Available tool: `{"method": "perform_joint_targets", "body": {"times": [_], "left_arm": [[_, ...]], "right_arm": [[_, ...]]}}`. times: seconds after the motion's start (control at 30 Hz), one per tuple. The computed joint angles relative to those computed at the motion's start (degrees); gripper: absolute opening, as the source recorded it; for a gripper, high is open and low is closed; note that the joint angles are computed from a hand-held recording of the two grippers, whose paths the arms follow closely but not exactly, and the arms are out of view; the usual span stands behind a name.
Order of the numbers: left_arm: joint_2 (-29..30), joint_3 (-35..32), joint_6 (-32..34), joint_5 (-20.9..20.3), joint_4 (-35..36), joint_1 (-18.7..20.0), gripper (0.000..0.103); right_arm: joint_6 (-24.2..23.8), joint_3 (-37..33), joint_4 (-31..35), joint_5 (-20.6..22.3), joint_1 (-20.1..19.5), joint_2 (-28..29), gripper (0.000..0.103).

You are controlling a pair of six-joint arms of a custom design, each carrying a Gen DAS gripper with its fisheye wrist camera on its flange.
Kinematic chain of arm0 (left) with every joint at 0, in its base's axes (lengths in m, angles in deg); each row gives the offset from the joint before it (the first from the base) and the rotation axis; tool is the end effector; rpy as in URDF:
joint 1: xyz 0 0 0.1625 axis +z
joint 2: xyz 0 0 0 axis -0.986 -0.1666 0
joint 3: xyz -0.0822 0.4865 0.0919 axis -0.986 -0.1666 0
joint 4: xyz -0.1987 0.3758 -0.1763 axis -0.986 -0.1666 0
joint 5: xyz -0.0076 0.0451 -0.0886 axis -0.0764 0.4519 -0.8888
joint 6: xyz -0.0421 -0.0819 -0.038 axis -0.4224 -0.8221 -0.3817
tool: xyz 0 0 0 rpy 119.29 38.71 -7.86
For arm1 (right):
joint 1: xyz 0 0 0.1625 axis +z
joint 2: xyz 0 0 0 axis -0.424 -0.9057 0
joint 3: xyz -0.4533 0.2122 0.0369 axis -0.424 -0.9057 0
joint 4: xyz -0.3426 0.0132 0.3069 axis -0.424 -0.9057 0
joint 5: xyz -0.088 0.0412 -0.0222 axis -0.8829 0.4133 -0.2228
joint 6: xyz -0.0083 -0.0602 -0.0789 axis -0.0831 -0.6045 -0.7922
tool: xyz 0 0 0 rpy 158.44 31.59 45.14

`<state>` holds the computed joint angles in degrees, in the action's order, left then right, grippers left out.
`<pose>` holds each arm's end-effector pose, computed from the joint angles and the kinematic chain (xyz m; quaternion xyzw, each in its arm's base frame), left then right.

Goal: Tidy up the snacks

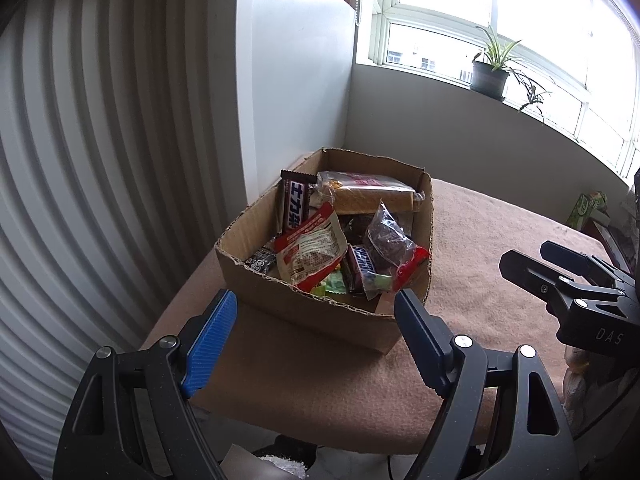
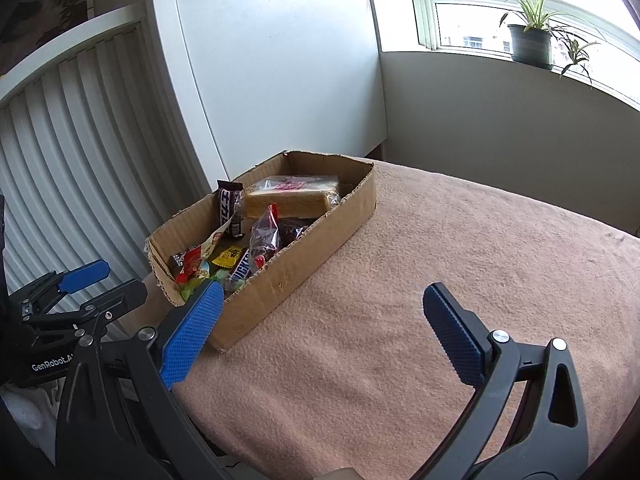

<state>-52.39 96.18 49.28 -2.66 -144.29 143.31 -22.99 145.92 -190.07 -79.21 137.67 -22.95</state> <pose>-0.0766 -0.5548 0.1964 0.3050 0.8637 -0.3216 0.2400 0.3089 -0.5743 -0.0017 0.0955 -0.8382 0.4480 0.2959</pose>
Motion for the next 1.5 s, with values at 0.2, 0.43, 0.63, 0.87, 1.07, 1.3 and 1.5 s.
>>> {"method": "perform_joint_targets", "body": {"times": [0.2, 0.43, 0.63, 0.87, 1.07, 1.3, 1.5], "left_arm": [[-0.2, 0.3, -0.2, 0.3, -0.6, -0.2, 0.081], [-0.1, 0.6, 0.5, 0.8, -0.9, -0.8, 0.081], [-0.1, 0.9, 0.6, 1.0, -1.2, -1.1, 0.081], [-0.1, 1.1, 0.6, 1.0, -1.3, -1.3, 0.081], [-0.2, 1.3, 0.5, 0.9, -1.4, -1.5, 0.081], [-0.2, 1.5, 0.4, 1.0, -1.6, -1.6, 0.081], [-0.2, 1.4, 0.2, 0.9, -1.3, -1.6, 0.081]], "right_arm": [[0.0, -0.1, 0.1, -0.3, 0.0, 0.1, 0.102], [-0.3, -0.1, 0.1, -0.7, 0.0, 0.2, 0.102], [-0.3, 0.1, -0.1, -0.6, 0.0, 0.1, 0.102], [0.0, 0.1, 0.0, -0.8, -0.1, 0.0, 0.102], [0.2, 0.1, 0.1, -1.1, -0.2, 0.1, 0.102], [0.3, 0.1, 0.3, -1.2, -0.2, 0.2, 0.102], [0.3, 0.1, 0.3, -1.2, -0.2, 0.2, 0.102]]}}
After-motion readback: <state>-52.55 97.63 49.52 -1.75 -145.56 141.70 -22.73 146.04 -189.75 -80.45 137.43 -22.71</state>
